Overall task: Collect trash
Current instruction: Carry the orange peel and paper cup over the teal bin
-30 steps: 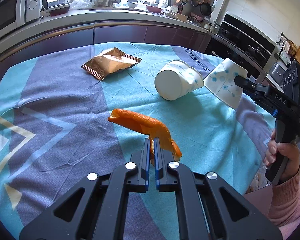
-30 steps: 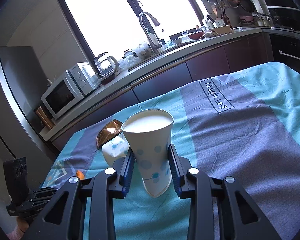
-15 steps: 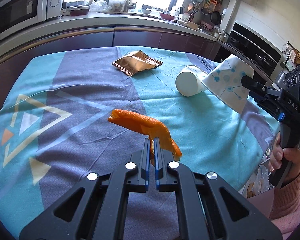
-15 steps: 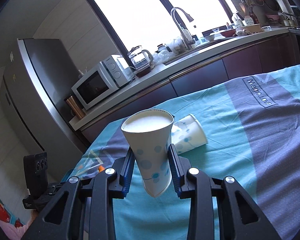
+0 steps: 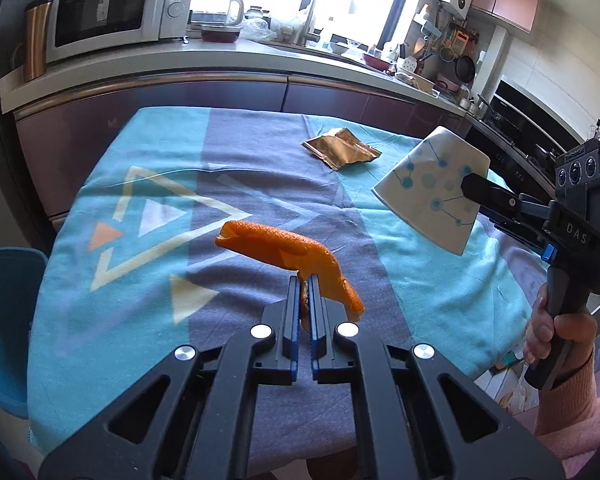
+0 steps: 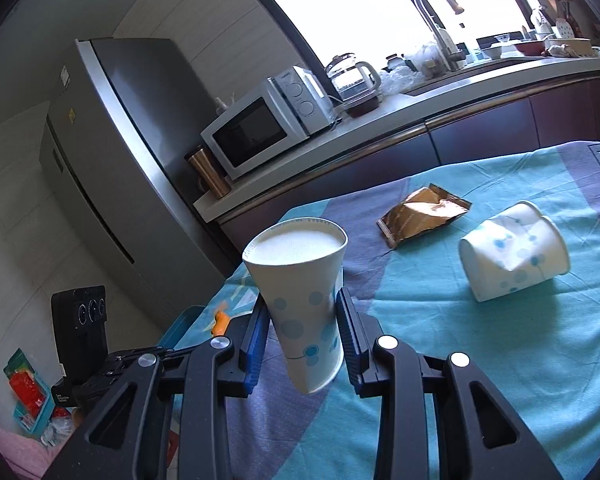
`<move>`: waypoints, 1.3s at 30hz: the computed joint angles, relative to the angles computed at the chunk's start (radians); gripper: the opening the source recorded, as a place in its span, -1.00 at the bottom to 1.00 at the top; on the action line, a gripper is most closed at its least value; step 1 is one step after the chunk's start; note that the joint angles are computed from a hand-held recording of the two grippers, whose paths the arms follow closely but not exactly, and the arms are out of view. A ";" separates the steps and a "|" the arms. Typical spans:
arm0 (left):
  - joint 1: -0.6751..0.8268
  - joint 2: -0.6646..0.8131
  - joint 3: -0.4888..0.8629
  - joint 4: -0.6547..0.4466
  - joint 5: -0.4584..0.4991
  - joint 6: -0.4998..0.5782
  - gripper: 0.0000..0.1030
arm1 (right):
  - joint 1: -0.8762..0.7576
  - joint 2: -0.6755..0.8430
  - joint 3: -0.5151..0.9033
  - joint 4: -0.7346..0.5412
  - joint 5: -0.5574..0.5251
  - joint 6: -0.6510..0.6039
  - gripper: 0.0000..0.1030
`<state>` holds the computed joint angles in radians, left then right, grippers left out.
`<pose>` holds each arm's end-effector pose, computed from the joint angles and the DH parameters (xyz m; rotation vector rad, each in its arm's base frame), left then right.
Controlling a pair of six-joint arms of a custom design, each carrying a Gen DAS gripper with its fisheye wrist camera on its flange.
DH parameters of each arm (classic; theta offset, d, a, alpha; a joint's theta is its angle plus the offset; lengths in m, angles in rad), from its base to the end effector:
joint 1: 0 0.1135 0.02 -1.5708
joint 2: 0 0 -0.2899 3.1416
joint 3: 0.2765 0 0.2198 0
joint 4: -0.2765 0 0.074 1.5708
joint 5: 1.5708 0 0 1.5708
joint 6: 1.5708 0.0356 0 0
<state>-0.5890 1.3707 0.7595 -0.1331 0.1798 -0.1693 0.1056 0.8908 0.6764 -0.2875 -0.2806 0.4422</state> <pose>0.2045 -0.1443 0.2516 0.5860 2.3012 -0.5838 0.1501 0.0258 0.3005 0.1791 2.1037 0.6229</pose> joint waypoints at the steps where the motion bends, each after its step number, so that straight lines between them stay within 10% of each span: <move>1: 0.018 -0.017 -0.008 -0.007 0.005 0.005 -0.92 | 0.031 0.017 0.005 0.014 0.013 0.007 -0.38; 18: 0.454 -0.214 -0.073 -0.138 0.156 0.147 -0.92 | 0.351 0.394 0.164 0.239 0.022 0.063 -0.38; 39: 0.950 -0.144 -0.036 -0.192 0.289 0.354 -0.92 | 0.544 0.814 0.563 0.216 -0.035 0.032 -0.38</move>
